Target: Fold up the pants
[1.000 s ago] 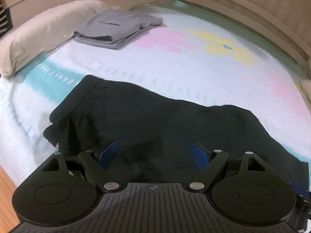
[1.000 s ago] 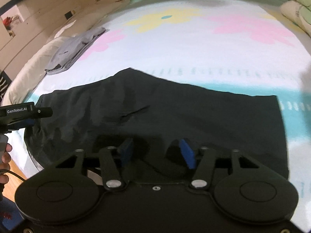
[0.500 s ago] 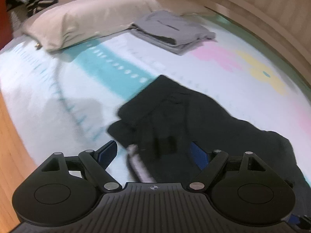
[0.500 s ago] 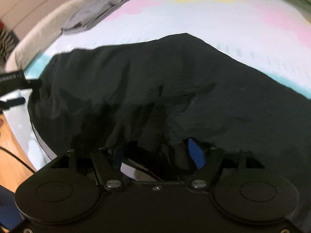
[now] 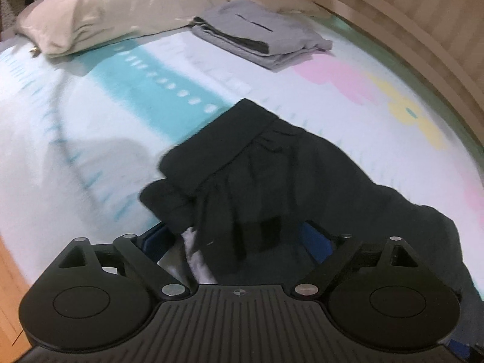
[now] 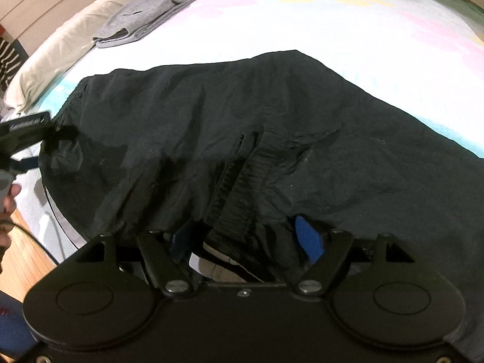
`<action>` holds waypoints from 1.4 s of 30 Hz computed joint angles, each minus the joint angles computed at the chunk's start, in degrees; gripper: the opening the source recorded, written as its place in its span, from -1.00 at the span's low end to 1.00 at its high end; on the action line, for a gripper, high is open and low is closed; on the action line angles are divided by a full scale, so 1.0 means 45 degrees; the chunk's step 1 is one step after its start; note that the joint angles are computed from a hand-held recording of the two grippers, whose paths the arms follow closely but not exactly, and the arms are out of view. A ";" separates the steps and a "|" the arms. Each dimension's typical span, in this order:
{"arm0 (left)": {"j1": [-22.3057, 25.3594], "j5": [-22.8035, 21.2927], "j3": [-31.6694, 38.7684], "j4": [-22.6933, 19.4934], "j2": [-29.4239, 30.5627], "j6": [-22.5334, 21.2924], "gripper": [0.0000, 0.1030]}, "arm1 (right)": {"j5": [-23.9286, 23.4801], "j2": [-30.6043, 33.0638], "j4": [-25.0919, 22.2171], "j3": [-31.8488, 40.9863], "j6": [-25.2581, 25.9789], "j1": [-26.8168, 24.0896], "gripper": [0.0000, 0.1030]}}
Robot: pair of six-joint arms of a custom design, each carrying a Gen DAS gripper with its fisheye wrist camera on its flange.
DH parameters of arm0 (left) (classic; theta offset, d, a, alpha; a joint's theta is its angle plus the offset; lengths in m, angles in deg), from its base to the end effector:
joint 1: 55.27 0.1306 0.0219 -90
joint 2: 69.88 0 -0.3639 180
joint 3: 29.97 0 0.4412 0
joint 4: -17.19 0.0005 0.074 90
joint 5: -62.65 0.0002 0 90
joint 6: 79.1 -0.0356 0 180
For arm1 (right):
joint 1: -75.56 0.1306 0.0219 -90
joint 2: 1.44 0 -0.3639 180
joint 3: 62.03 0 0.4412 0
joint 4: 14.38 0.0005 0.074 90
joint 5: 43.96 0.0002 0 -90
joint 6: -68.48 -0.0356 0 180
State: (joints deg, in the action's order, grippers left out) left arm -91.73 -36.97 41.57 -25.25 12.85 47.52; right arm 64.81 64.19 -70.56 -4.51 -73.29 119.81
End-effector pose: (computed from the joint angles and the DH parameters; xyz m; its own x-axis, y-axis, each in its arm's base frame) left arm 0.3838 -0.2768 0.3180 -0.8217 -0.1241 -0.5562 0.0200 0.9691 -0.2457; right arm 0.2627 0.2392 0.3027 -0.8398 0.2202 -0.4962 0.1600 0.9738 0.1614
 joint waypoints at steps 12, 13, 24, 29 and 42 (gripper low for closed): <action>-0.0692 -0.1481 0.0222 0.0181 -0.0642 -0.0369 -0.83 | 0.0245 -0.1800 0.0466 -0.0539 -0.0387 -0.0090 0.45; -0.0773 -0.1633 0.0335 0.0085 -0.0590 -0.0383 -0.83 | 0.0463 -0.1981 0.0476 -0.0528 -0.0377 -0.0115 0.45; -0.0126 -0.0314 0.0749 -0.1450 0.0229 0.0381 -0.39 | -0.0580 0.0239 0.1911 0.0436 0.0336 -0.2898 -0.48; -0.0059 0.0447 0.0757 -0.1144 0.0296 -0.0126 0.38 | -0.0851 0.1787 0.2087 0.0949 0.0804 -0.3327 -0.42; -0.0552 -0.0376 0.0644 -0.0604 0.0580 -0.0730 0.62 | -0.1519 -0.1518 0.1121 -0.0001 0.0609 -0.2884 0.99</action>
